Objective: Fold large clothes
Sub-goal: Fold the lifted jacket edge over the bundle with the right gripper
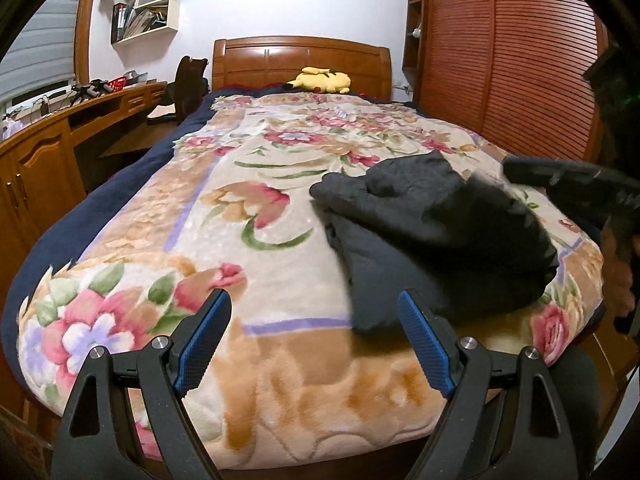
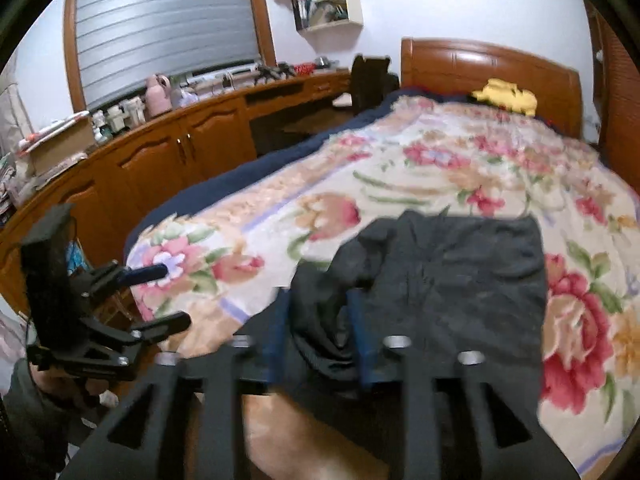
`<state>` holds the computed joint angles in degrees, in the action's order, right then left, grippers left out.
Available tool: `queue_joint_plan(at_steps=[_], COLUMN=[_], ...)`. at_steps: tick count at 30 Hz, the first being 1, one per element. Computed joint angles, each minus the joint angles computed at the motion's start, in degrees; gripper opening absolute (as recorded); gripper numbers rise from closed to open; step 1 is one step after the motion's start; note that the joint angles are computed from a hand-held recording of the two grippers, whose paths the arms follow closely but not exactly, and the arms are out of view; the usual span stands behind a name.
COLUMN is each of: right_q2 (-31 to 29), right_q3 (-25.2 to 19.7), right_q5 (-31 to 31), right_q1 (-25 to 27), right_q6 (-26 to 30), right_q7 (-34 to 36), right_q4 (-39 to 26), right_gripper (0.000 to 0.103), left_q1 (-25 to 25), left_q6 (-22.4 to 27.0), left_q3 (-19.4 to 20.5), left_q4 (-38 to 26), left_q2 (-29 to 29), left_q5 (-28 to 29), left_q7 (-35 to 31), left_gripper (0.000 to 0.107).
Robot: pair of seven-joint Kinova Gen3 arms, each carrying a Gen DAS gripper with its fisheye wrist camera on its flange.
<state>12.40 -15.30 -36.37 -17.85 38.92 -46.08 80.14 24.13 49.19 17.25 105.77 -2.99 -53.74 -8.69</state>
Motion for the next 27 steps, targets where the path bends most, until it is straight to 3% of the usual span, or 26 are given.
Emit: queue_joint_plan(at_steps=[3,5,7,8,9,11,14,19,22,27], right_q2=[-4.0,-5.6,-7.1,-7.4,-7.6,-6.7,-6.1,-4.0,-3.6,-1.9], right_q3=[-1.9,-2.5,0.2,2.8,5.5,7.6,5.3,5.2,3.5,3.3], right_q5=[-5.5,-5.5,-1.8,0.5,2.9,7.5,12.2,15.4,15.0,14.7], right_q1=[4.7,6.5,3.9,1.7,-0.6,-2.5,-0.1,0.3,1.9,-0.1], right_q6=[-1.5,-3.2,-7.3,-9.0,-9.8,-8.7,-9.7,-8.0,-5.4,-8.9], right_q7=[5.8,6.6,5.1,4.0,2.5,-2.0,-5.7,-8.4,-8.3,-9.4], right_q4=[3.7,4.9,7.4,8.4,9.4,9.0,10.3,10.2,9.7,10.8], right_gripper=[0.051,0.051,0.050,0.035,0.030,0.028,0.028,0.028,0.028,0.029], left_q1=[0.3,0.5,0.9,1.2,1.5,2.5,4.0,6.0,7.0,8.0], left_q6=[-0.4,-1.1,-1.4,-1.6,-1.6,-1.2,-1.3,-3.0,-4.4,-5.0], left_q3=[0.3,0.2,0.2,0.1,0.1,0.0,-0.7,-2.7,-4.1,-6.1], left_q4=[-0.8,-1.7,-2.9,-3.5,-4.4,-6.1,-8.3,-11.3,-12.1,-12.6], left_q2=[0.3,0.7,1.3,1.6,2.1,3.1,4.5,7.0,8.4,10.0], left_q5=[-0.9,-1.1,-1.5,-1.7,-1.8,-2.6,-3.3,-2.5,-1.5,1.4], left_q7=[0.6,0.5,0.3,0.1,-0.2,-0.4,-0.7,-2.7,-3.7,-5.6], left_gripper=[0.086,0.086,0.086,0.086,0.086,0.086,0.086,0.086,0.086,0.086])
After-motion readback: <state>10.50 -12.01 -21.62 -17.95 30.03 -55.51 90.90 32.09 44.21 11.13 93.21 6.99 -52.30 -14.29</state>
